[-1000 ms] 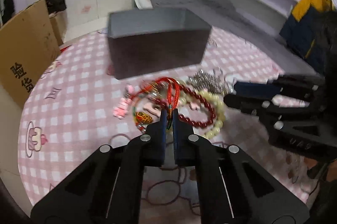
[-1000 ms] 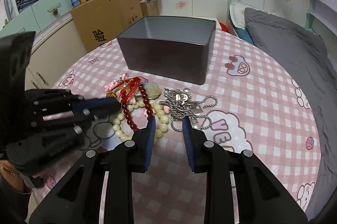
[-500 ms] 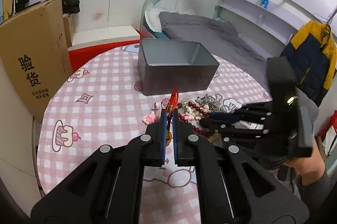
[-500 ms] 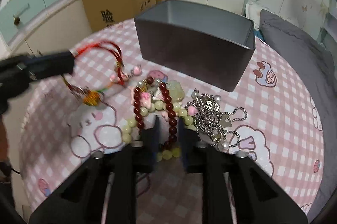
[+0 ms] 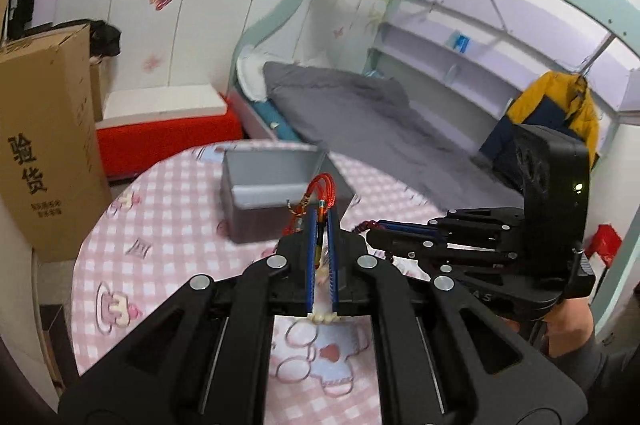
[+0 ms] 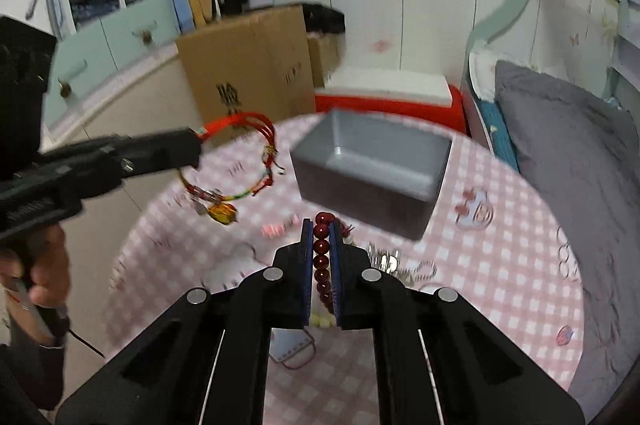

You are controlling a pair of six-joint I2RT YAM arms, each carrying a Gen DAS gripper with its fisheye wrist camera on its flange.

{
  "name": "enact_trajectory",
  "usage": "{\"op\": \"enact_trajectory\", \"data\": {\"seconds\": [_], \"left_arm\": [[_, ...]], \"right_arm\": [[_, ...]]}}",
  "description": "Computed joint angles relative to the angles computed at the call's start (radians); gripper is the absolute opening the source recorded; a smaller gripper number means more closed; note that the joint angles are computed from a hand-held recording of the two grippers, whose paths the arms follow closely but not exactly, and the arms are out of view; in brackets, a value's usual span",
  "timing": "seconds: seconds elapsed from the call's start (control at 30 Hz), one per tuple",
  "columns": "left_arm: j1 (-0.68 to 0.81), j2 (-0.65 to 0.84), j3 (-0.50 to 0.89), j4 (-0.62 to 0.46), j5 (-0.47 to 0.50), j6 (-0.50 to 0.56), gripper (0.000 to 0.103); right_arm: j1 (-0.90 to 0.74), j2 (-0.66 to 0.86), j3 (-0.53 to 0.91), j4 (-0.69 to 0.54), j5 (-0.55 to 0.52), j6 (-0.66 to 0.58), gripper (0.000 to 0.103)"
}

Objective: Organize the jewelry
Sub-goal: 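Lift the red bracelets with the left tool while the right tool grasps the red beaded bracelet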

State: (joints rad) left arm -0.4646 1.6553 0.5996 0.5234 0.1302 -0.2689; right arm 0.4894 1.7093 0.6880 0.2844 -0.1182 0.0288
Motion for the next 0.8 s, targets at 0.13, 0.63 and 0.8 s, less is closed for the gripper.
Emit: {"op": "enact_trajectory", "data": {"seconds": [0.13, 0.63, 0.8], "left_arm": [[0.018, 0.060, 0.110, -0.036, 0.041, 0.009, 0.005], [0.084, 0.470, 0.616, -0.288, 0.088, -0.002, 0.006], [0.072, 0.559, 0.712, -0.367, 0.068, 0.009, 0.006]], "right_arm": [[-0.028, -0.015, 0.053, -0.014, 0.005, -0.011, 0.006], [-0.120, 0.310, 0.333, 0.023, -0.037, 0.036, 0.006], [-0.130, 0.364, 0.363, 0.005, -0.062, 0.045, 0.006]]}}
